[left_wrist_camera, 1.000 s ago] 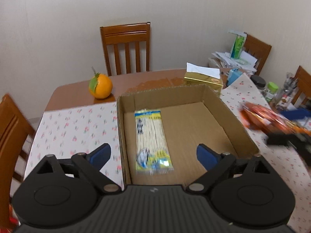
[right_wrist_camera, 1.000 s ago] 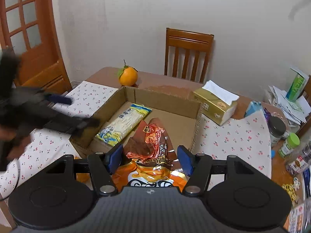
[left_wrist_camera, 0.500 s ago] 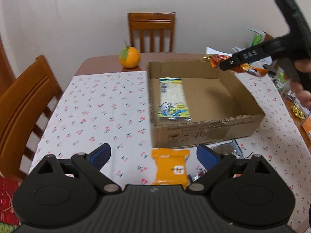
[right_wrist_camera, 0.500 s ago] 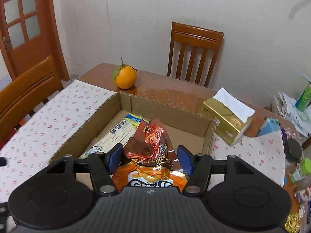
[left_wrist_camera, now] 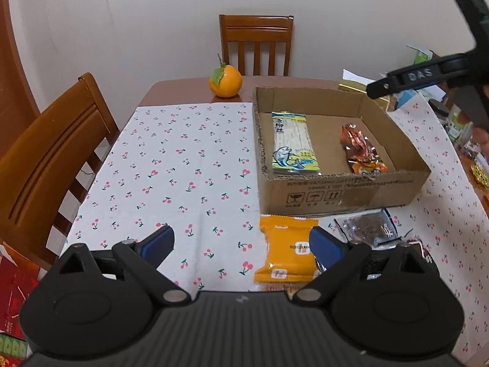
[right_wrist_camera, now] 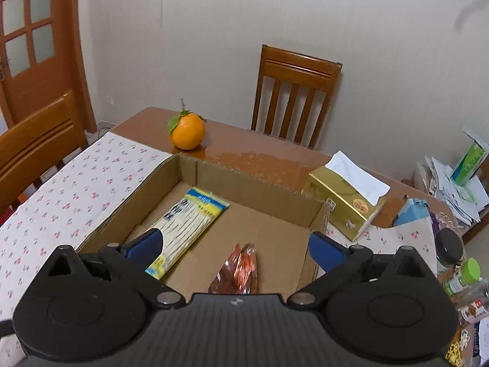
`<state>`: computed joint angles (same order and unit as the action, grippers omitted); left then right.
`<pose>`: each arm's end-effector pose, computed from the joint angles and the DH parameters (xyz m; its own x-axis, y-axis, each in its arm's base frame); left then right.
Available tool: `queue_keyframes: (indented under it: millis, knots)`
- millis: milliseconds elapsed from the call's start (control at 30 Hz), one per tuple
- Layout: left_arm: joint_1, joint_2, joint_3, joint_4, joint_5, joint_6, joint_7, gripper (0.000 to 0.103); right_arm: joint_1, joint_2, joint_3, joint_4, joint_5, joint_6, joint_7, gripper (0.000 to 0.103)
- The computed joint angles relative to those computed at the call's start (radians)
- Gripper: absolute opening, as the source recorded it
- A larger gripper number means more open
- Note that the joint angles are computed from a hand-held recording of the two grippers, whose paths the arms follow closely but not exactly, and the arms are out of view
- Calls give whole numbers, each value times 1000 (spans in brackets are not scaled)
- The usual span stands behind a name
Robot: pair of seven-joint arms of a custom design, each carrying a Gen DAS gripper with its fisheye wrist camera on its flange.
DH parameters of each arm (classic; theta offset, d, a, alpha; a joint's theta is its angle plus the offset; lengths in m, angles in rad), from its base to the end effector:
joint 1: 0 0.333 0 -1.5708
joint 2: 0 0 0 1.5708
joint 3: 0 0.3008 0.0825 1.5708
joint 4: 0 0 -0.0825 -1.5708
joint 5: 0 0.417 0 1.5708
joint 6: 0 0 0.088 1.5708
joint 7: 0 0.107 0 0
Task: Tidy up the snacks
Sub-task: 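Move both tools back from the box toward the remaining snacks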
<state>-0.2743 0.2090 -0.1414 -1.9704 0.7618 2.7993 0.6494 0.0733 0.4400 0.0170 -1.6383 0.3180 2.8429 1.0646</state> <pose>0.5911 -0.2922 0.3951 -0.1168 -0.9929 -0.0213 -0.7364 0.1010 -0.6690 0.7422 0.0488 0.4208 0.2913 -0.9541 0.0693 -0.6645 -0.2540 -0.7028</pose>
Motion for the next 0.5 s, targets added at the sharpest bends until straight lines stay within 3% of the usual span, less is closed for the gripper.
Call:
queue_keyframes:
  millis: [133,333,500]
  knots:
    - [-2,-1,-11,-6,-19,-13,30,95,18,-92,-12,-134,-12,35,10,103]
    - [-13,-11,-23,-29,-24,-24,56,95,91,-213,-85,-347,-149,114,135,103]
    - [-19,-22,-34,-51,-50,-44,76,95,93,-272,-85,-468,-213,99,205,103]
